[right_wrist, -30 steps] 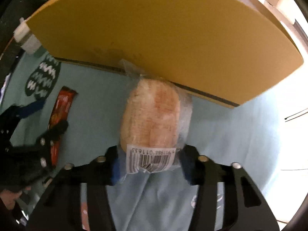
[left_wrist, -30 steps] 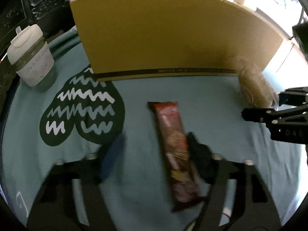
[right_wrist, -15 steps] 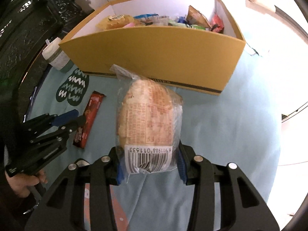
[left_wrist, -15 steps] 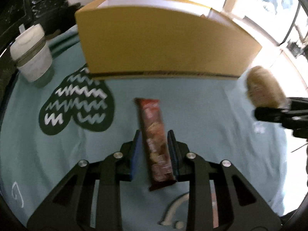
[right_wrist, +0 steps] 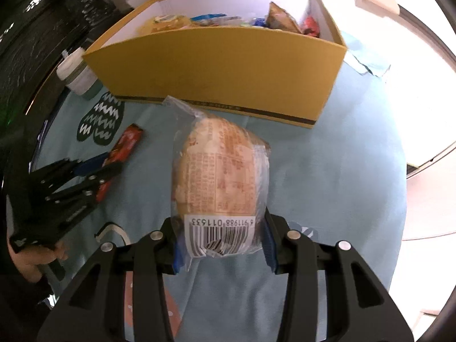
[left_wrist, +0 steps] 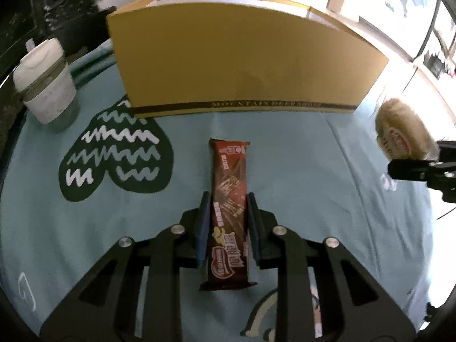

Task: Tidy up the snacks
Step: 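Lift both items over the yellow box and open both tools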

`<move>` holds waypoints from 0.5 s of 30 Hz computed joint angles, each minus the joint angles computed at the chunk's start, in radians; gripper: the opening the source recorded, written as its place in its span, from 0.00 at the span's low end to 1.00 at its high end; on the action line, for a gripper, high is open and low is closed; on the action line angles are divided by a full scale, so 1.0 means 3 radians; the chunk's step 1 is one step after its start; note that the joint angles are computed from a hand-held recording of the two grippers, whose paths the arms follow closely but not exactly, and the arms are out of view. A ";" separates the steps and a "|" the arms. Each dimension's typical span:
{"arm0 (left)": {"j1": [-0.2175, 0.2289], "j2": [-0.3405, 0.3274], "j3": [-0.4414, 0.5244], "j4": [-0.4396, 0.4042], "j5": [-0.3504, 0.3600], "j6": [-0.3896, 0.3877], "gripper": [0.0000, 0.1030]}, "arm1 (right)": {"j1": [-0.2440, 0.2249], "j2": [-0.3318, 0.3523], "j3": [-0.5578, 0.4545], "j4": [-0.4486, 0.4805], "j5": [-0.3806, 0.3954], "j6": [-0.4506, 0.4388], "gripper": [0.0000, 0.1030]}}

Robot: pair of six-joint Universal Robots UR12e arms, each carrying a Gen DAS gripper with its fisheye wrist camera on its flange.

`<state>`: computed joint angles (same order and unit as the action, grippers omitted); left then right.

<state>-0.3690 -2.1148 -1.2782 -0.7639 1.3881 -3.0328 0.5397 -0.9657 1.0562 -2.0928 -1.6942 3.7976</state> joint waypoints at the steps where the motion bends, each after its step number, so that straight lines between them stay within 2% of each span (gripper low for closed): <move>1: 0.0008 0.0023 -0.0022 0.0024 -0.0022 0.0005 0.23 | 0.0002 0.0005 -0.0008 -0.0012 -0.0001 -0.0006 0.42; 10: 0.0053 0.0129 -0.0004 0.0285 -0.0259 -0.0038 0.23 | 0.0029 -0.0032 -0.0051 -0.0279 -0.0066 -0.0155 0.42; 14: 0.0038 0.0151 0.0037 0.0440 -0.0325 -0.0144 0.23 | 0.0018 -0.0086 -0.0018 -0.0404 -0.0116 -0.0155 0.42; 15: -0.0011 0.0072 0.0169 0.0449 -0.0297 -0.0197 0.23 | 0.0013 -0.0096 -0.0023 -0.0429 -0.0140 -0.0156 0.42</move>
<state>-0.3723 -2.0932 -1.2276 -0.6293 1.2991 -3.0920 0.5435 -0.9946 1.0493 -2.2215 -1.7362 3.7506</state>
